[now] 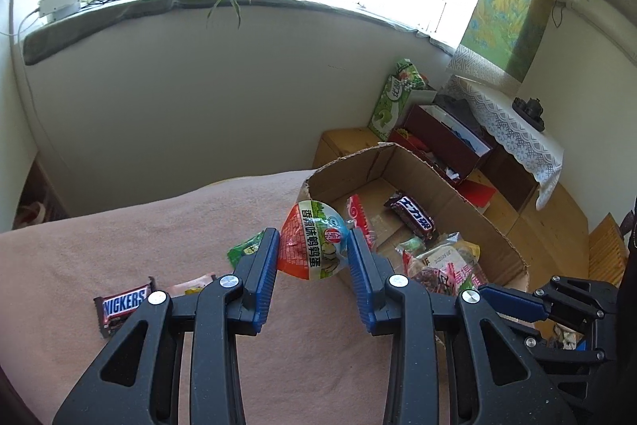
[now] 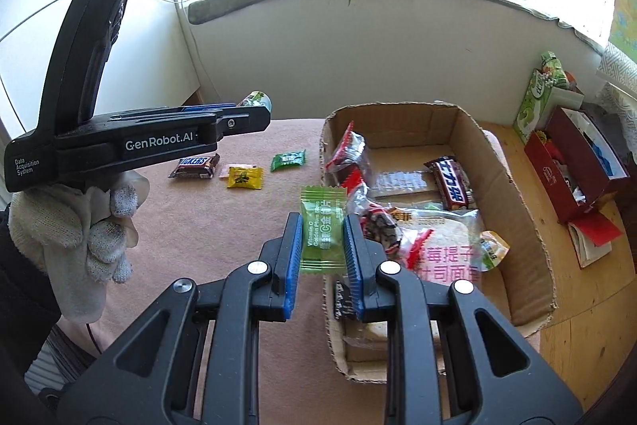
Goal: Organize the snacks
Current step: 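Carry the egg snack with the left gripper while the right carries the green candy over the box, then open the left gripper over the box while the right releases the green candy inside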
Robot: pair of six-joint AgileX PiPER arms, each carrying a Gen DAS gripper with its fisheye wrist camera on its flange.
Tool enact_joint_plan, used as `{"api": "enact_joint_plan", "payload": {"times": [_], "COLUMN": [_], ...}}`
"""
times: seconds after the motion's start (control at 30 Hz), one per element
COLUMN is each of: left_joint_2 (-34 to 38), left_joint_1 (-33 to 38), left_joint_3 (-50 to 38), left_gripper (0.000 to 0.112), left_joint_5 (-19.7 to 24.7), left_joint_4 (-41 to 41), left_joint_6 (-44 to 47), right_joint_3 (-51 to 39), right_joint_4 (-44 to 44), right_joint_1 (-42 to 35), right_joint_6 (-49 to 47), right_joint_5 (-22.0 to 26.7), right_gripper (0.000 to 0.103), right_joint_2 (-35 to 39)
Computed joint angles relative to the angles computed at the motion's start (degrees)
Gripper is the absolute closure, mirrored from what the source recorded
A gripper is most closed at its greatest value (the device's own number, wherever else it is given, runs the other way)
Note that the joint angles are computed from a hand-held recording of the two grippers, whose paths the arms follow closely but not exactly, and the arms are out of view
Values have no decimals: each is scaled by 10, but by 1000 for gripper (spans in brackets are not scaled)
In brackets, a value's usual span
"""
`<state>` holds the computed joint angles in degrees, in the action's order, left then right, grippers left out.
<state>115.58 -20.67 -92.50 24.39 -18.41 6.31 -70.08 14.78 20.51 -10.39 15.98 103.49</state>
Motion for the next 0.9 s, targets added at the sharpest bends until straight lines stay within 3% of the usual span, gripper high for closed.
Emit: {"api": "enact_joint_plan", "payload": {"times": [0.5,0.9], "left_joint_2": [64,92], "left_joint_1": [-65,-86], "left_joint_3": [-111,-164], "left_gripper": [79,77], "left_joint_5": [45,75], "left_joint_4": [67,80], "left_joint_6": [-70,-78], "right_joint_3": [53,47], "right_joint_4": [41,60], "right_joint_1": [-91,-107], "right_joint_6": [-62,-86], "right_joint_5": [-11,-8], "right_gripper": [81,81], "right_joint_2": [-31,-21]}}
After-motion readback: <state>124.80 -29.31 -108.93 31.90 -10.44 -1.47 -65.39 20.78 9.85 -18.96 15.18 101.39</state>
